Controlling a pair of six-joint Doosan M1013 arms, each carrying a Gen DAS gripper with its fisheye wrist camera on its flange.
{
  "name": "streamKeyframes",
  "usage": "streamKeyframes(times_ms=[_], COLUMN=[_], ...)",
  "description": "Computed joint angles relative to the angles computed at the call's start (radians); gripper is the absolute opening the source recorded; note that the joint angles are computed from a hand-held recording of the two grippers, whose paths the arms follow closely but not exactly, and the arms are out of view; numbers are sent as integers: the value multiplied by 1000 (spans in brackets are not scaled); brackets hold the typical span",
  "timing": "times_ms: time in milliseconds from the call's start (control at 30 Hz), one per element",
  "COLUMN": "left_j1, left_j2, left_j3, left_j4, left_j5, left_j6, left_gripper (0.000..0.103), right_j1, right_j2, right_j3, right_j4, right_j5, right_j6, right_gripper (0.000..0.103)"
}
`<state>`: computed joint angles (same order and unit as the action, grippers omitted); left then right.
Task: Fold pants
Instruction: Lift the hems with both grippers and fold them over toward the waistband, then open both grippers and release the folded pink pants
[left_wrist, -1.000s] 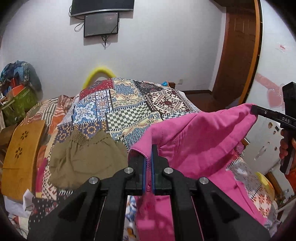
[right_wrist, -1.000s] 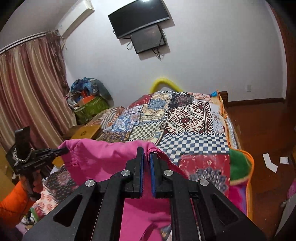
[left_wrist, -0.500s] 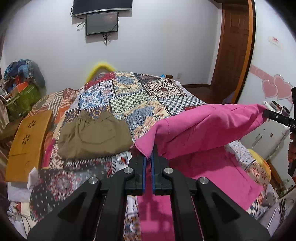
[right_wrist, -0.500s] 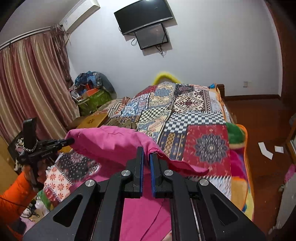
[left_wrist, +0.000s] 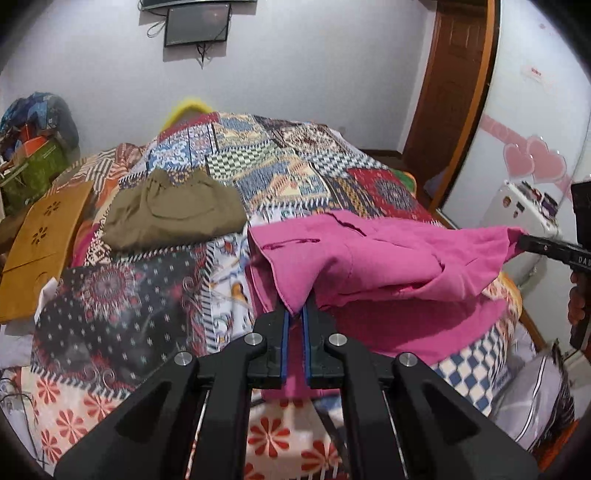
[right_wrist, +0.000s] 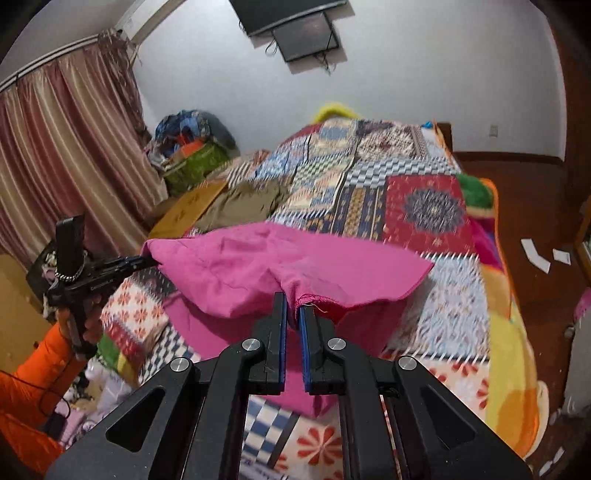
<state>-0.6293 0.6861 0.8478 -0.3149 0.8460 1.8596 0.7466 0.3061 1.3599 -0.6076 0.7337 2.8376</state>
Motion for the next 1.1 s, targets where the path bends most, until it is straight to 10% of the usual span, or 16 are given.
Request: streamKeyframes(times_ms=[867, 1100], left_j1=[8, 12], left_j2=[-44, -58], left_j3=[153, 121], left_j4=[115, 184], left_j5=[-1, -24], left_j6=[-106, -200], left_gripper=[6, 8], right_j1=[1, 16], right_j2=[23, 12], right_j3=[23, -9], right_j4=[278, 205], right_j5=[116, 222], right_j6=[-143, -98], right_gripper=[7, 33])
